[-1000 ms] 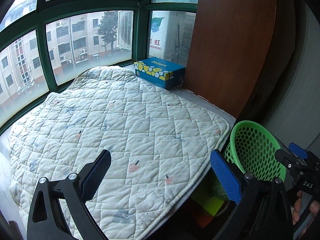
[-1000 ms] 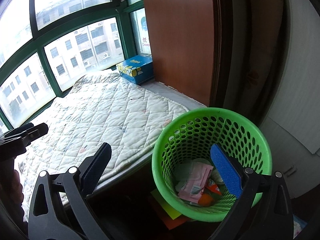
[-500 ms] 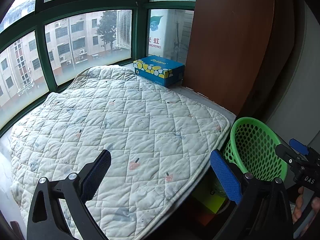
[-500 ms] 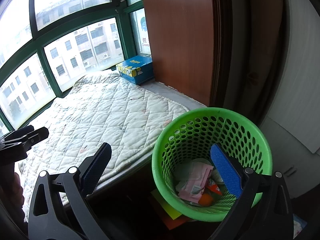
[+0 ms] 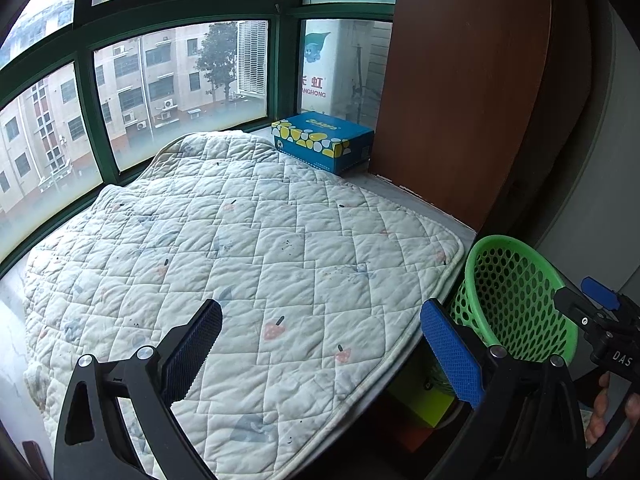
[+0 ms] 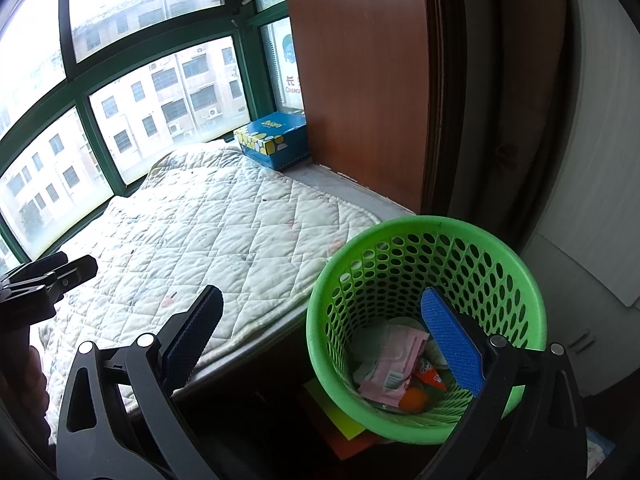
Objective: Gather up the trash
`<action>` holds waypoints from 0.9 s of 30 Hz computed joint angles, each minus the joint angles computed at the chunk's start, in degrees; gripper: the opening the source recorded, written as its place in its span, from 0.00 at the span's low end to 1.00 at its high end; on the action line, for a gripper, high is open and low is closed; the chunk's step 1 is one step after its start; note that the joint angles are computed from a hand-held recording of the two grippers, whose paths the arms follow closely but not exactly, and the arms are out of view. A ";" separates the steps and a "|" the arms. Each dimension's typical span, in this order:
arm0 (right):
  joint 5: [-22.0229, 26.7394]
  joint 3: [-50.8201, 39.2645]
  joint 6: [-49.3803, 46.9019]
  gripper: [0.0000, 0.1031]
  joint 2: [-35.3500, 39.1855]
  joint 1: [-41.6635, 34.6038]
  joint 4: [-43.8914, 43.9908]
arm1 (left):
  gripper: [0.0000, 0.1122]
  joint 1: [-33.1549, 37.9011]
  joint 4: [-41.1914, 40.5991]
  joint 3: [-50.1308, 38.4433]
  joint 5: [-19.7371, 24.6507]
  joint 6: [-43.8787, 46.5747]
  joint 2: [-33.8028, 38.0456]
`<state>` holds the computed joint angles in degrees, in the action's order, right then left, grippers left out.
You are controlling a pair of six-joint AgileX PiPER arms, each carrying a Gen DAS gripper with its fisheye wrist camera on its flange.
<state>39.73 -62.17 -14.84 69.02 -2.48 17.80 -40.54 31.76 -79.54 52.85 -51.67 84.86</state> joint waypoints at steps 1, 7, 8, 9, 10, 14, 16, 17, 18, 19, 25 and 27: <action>-0.04 0.08 0.01 0.95 -0.06 0.00 0.05 | 0.86 -0.01 0.11 0.11 -0.05 -0.02 -0.05; -0.03 -0.18 -0.61 0.95 0.14 -0.10 0.57 | 0.86 0.01 0.21 0.30 -0.20 0.01 -0.16; -0.02 -0.23 -0.66 0.95 0.18 -0.11 0.62 | 0.86 0.01 0.21 0.30 -0.20 0.01 -0.16; -0.11 -0.23 -0.57 0.95 0.22 -0.02 0.54 | 0.86 -0.03 0.34 0.30 -0.14 -0.04 -0.16; -0.11 -0.22 -0.57 0.95 0.22 0.01 0.57 | 0.86 -0.09 0.39 0.29 -0.09 -0.09 -0.21; 0.01 -0.38 -0.65 0.95 0.41 0.17 0.66 | 0.86 -0.07 0.44 0.26 -0.06 -0.15 -0.20; 0.00 -0.50 -0.69 0.95 0.60 0.35 0.65 | 0.86 -0.15 0.65 0.23 0.06 -0.40 -0.15; 0.00 -0.52 -0.76 0.95 0.63 0.44 0.68 | 0.86 -0.12 0.59 0.23 0.04 -0.39 -0.13; -0.01 -0.53 -0.80 0.95 0.67 0.56 0.69 | 0.86 -0.04 0.48 0.25 -0.05 -0.30 -0.11; 0.05 -0.59 -0.83 0.95 0.69 0.58 0.68 | 0.86 -0.10 0.62 0.25 0.05 -0.43 -0.12; -0.03 -0.61 -1.18 0.95 1.00 0.62 1.15 | 0.85 -0.24 1.54 0.80 -0.20 -1.34 -0.24; 0.07 -0.62 -1.24 0.95 1.07 0.68 1.24 | 0.86 0.04 1.02 0.97 -0.60 -0.87 -0.36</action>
